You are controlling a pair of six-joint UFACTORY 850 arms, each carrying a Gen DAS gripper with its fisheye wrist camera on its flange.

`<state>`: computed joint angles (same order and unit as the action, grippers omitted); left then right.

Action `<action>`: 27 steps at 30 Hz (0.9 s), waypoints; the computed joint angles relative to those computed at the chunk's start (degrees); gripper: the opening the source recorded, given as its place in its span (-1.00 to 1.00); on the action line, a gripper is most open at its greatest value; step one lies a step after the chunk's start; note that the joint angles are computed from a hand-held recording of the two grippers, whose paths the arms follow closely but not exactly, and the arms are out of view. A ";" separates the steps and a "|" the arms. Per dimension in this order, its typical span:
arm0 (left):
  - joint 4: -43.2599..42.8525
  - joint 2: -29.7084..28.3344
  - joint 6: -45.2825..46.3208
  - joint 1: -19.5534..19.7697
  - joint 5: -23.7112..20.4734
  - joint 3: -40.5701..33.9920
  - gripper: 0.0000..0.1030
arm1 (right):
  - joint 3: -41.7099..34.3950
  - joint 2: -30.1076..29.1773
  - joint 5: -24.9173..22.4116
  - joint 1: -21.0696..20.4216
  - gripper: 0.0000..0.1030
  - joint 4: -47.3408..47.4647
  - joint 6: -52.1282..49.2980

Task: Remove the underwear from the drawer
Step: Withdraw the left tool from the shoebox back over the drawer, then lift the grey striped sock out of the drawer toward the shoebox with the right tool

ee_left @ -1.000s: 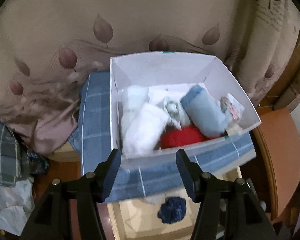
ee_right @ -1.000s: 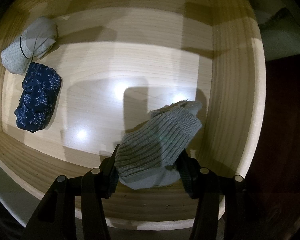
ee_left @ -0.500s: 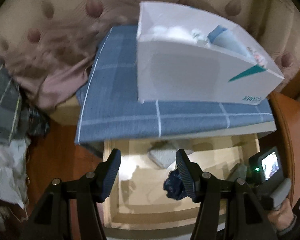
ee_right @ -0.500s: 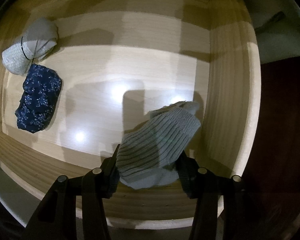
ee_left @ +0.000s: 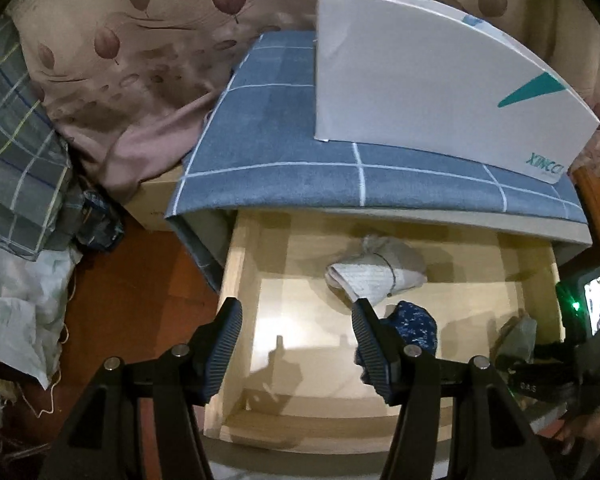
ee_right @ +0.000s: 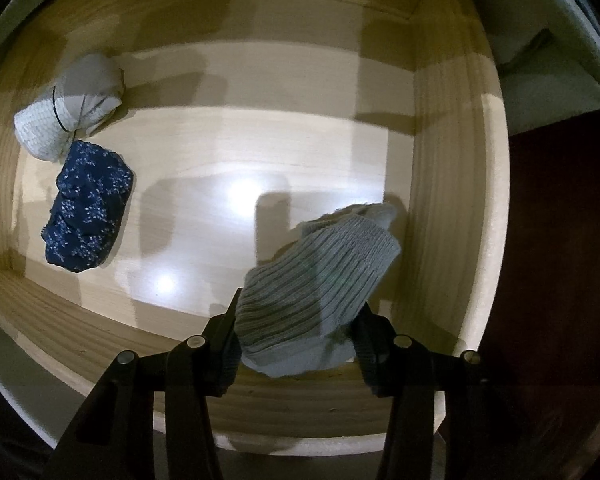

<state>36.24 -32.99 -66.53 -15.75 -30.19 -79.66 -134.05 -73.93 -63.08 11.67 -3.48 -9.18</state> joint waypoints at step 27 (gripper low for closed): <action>4.50 -0.80 -1.27 -0.77 -1.44 -0.27 0.14 | 9.63 7.55 7.76 -0.23 -0.16 -0.43 -0.55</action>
<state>40.74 -33.79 -67.80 -16.52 -31.63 -79.93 -124.41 -66.39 -55.32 11.44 -3.91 -9.73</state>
